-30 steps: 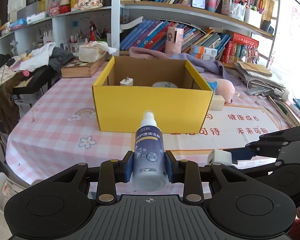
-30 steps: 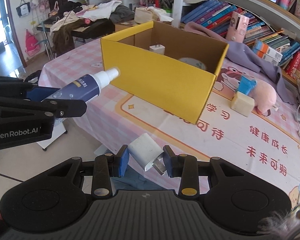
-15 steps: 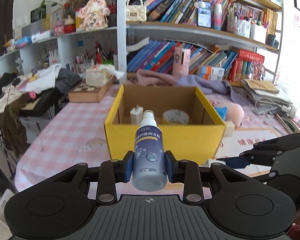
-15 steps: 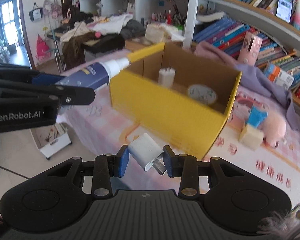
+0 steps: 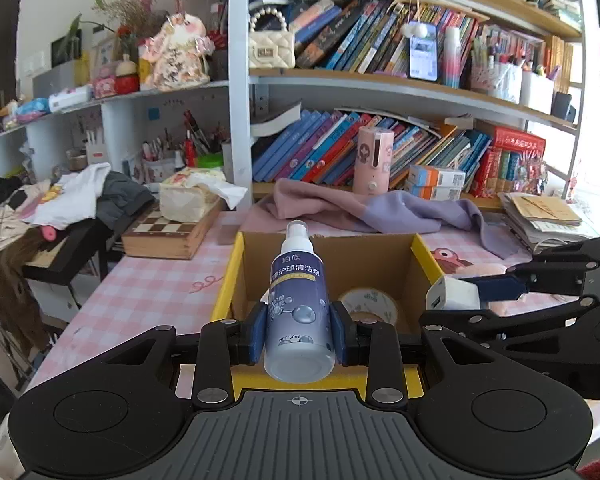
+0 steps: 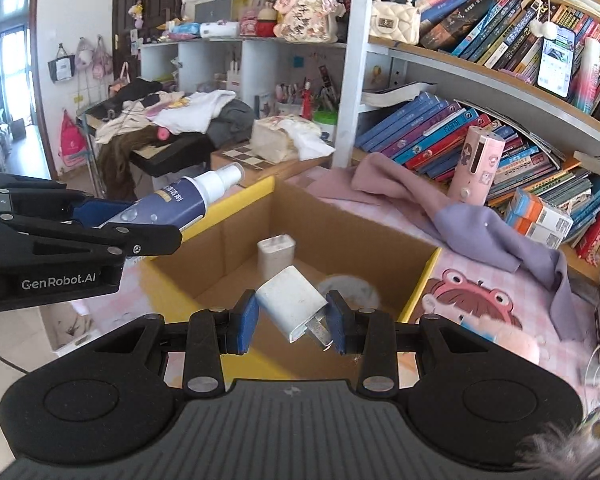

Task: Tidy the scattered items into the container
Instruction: 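Carry the spray bottle over the box with left tool while right tool carries the charger, then release the spray bottle into the box with left tool while right tool drops the charger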

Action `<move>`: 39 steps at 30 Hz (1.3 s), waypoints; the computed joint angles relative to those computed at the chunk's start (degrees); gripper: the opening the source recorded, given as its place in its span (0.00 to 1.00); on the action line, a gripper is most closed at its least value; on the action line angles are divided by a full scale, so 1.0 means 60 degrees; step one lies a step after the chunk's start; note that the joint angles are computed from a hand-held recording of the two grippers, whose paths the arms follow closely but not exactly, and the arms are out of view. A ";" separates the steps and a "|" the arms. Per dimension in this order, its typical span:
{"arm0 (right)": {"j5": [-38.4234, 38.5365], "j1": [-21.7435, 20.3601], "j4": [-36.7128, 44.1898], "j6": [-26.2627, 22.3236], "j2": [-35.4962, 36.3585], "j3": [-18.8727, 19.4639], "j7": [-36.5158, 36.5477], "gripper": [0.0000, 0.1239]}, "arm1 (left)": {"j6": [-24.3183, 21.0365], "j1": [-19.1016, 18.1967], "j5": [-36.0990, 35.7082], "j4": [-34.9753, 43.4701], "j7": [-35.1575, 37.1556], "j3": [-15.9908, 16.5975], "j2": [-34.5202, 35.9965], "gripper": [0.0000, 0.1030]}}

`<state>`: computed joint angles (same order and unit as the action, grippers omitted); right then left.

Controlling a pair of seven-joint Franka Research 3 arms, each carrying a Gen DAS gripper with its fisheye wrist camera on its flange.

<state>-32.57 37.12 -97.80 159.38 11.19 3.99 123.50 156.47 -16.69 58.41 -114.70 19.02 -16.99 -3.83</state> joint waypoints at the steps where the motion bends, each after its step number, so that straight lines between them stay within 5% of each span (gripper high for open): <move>1: 0.0283 -0.0129 0.0222 -0.0063 0.0186 0.0067 -0.0400 0.28 | -0.0020 0.0008 -0.0111 0.0225 0.0154 0.0020 0.0245 0.30; 8: 0.2398 -0.0493 0.2553 -0.1242 0.2048 0.0166 -0.3291 0.28 | -0.0657 -0.0352 -0.1211 0.1563 0.1606 0.0359 0.1735 0.30; 20: 0.4453 -0.0354 0.5710 -0.3775 0.4195 0.0036 -0.6268 0.28 | -0.1816 -0.0787 -0.3623 0.2942 0.4633 0.0724 0.3181 0.30; 28: 0.4970 -0.0156 0.6589 -0.4815 0.4757 -0.0093 -0.6708 0.28 | -0.2136 -0.0821 -0.4265 0.2990 0.5196 0.0836 0.3300 0.31; 36: 0.4872 0.0013 0.6822 -0.4964 0.4887 -0.0261 -0.6652 0.28 | -0.1886 -0.0797 -0.4277 0.2810 0.5226 0.0888 0.3149 0.29; 39: 0.4843 0.0026 0.6563 -0.4677 0.4745 -0.0303 -0.6494 0.37 | -0.1579 -0.0820 -0.4039 0.2658 0.5109 0.0917 0.3026 0.32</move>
<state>-3.51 37.28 -58.43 131.32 39.66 2.17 84.53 147.00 -21.61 34.18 -98.75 49.68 -11.49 14.33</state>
